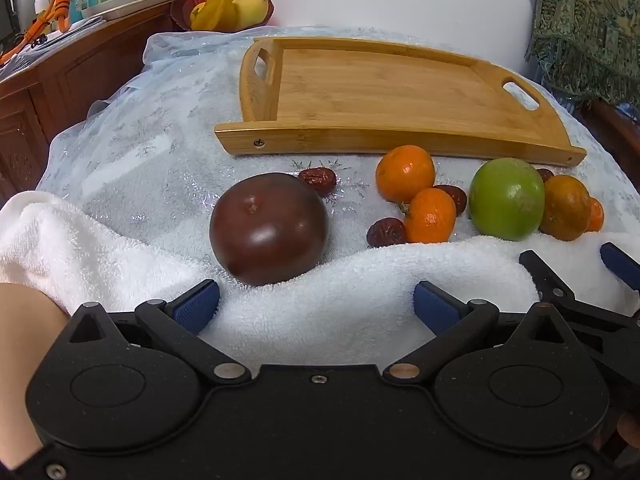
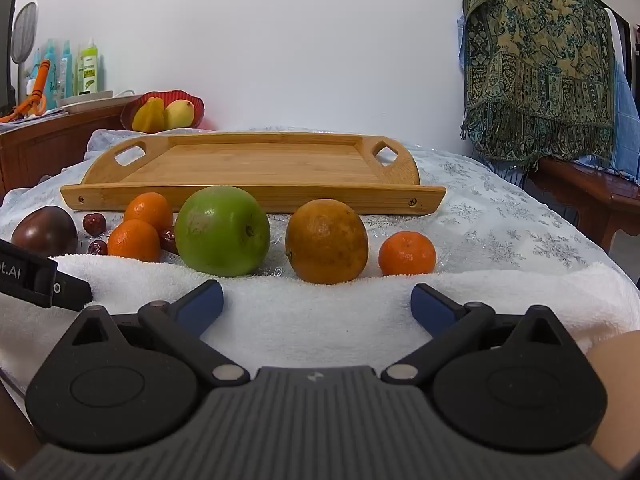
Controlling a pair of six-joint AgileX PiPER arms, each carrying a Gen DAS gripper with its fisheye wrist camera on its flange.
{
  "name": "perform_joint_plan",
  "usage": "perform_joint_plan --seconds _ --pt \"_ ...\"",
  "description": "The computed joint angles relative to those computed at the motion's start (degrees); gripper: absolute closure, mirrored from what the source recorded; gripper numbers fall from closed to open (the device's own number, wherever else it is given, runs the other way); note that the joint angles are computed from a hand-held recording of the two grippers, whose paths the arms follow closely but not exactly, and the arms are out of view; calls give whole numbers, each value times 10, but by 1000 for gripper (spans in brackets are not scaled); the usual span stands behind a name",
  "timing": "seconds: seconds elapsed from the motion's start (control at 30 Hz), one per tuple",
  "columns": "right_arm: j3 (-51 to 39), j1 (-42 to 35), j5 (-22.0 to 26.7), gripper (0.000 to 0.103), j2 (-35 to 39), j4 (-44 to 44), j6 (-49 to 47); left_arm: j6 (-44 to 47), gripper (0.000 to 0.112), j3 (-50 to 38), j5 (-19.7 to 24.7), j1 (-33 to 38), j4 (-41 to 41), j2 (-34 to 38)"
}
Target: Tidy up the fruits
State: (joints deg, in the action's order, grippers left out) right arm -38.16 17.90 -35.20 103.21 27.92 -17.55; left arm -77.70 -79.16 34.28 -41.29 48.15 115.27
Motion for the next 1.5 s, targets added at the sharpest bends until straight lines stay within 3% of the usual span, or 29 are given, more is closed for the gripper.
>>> perform_joint_plan --seconds 1.5 --pt "1 3 -6 0 2 5 -5 14 9 -3 5 2 -8 2"
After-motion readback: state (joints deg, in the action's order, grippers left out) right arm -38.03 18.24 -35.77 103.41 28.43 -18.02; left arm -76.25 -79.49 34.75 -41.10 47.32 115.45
